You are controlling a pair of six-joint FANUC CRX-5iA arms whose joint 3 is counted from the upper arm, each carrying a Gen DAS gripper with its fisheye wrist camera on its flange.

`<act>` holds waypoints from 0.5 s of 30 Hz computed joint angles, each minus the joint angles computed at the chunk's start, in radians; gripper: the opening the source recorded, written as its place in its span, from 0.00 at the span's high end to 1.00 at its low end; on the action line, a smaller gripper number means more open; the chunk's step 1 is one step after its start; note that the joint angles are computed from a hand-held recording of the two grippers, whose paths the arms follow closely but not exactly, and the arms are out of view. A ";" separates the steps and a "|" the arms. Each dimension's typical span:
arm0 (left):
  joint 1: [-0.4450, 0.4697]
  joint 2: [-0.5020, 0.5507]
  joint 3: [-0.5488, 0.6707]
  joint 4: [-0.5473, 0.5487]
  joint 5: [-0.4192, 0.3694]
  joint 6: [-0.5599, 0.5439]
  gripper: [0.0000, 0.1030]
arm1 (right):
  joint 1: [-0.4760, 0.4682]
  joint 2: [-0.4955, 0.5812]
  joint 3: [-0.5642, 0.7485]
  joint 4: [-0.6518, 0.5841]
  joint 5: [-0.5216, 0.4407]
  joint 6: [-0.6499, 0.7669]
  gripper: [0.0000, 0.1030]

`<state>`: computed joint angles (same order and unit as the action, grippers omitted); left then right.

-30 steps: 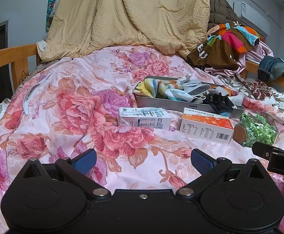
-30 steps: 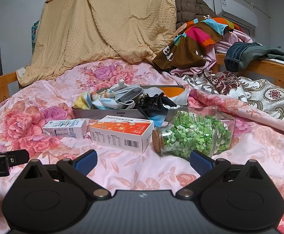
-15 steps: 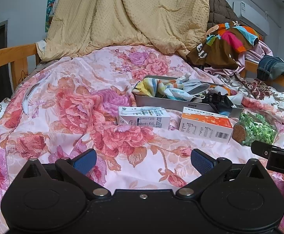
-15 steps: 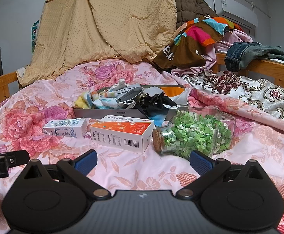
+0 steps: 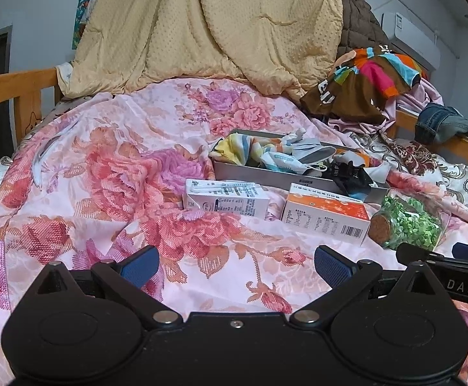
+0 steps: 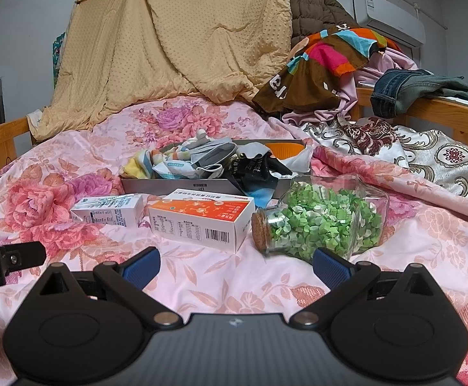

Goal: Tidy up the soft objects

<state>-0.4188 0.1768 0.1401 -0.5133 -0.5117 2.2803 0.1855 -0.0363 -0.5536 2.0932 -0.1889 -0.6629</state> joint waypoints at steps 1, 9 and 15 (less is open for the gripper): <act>-0.002 0.002 0.003 -0.003 -0.008 -0.001 0.01 | -0.001 0.000 0.000 0.006 0.001 -0.005 0.00; -0.020 0.013 0.034 -0.046 -0.068 0.006 0.01 | 0.000 0.001 0.000 0.003 0.001 -0.003 0.00; -0.016 0.012 0.027 -0.026 -0.059 -0.020 0.01 | 0.003 0.001 0.000 -0.006 -0.002 0.005 0.00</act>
<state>-0.4348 0.1883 0.1669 -0.5389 -0.5710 2.2602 0.1880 -0.0353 -0.5538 2.0872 -0.1906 -0.6575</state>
